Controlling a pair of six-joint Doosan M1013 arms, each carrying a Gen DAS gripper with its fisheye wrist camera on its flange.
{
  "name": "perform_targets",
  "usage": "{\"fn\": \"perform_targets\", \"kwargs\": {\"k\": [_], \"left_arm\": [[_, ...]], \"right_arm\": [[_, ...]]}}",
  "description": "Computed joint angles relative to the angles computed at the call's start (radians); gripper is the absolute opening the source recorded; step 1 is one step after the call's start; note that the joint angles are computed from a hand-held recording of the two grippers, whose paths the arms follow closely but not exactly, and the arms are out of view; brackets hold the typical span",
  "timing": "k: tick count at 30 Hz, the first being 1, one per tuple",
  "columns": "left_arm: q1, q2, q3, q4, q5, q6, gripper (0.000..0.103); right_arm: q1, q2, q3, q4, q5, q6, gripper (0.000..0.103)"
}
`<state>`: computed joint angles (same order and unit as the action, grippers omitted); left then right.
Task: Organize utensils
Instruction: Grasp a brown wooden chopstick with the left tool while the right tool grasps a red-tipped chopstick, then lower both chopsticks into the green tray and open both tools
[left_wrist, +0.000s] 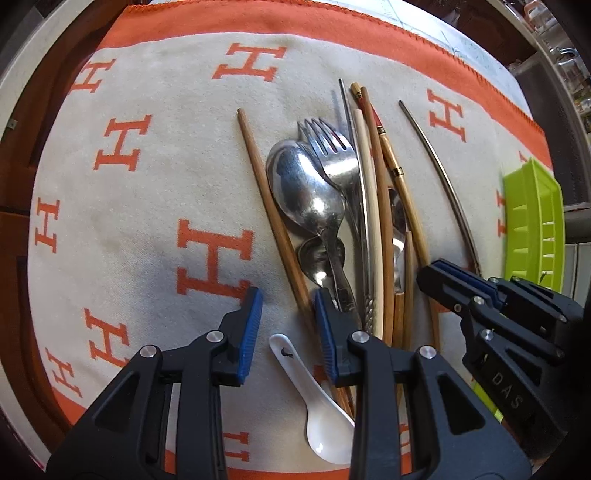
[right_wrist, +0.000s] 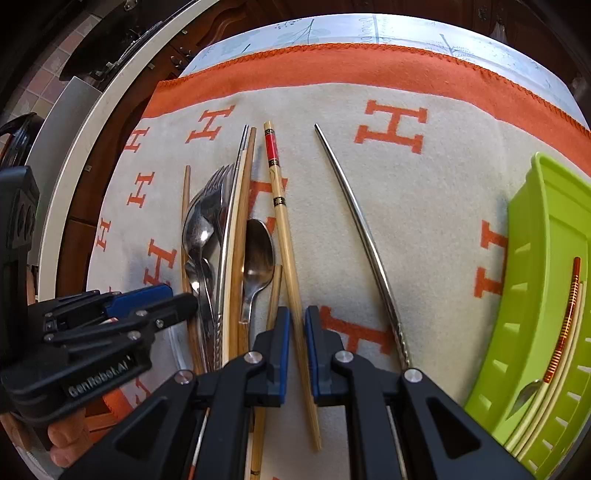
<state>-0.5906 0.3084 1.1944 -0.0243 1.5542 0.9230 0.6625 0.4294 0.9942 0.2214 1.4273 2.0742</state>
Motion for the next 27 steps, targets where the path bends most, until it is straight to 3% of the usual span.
{"fn": "perform_targets", "kwargs": {"k": [6,8,13,22,27], "left_arm": [[-0.045,0.040,-0.046,0.055,0.020,-0.054,0.026],[-0.051,0.036,-0.043,0.060,-0.001,-0.069,0.009],[-0.033,0.011,-0.010,-0.015,-0.072,-0.144,0.005],[-0.031,-0.028,0.002,-0.090,-0.167,-0.181,0.004],[-0.041,-0.029,-0.036,-0.111,-0.189,-0.132,0.004]], "right_arm": [[0.014,0.008,-0.016,-0.045,0.012,-0.006,0.009],[0.025,0.015,-0.027,-0.075,0.019,-0.011,0.009],[0.045,0.015,-0.027,-0.135,0.012,-0.035,0.007],[0.013,-0.042,0.058,-0.030,-0.089,0.039,0.005],[0.005,-0.094,0.106,-0.001,-0.153,0.064,0.006]]}}
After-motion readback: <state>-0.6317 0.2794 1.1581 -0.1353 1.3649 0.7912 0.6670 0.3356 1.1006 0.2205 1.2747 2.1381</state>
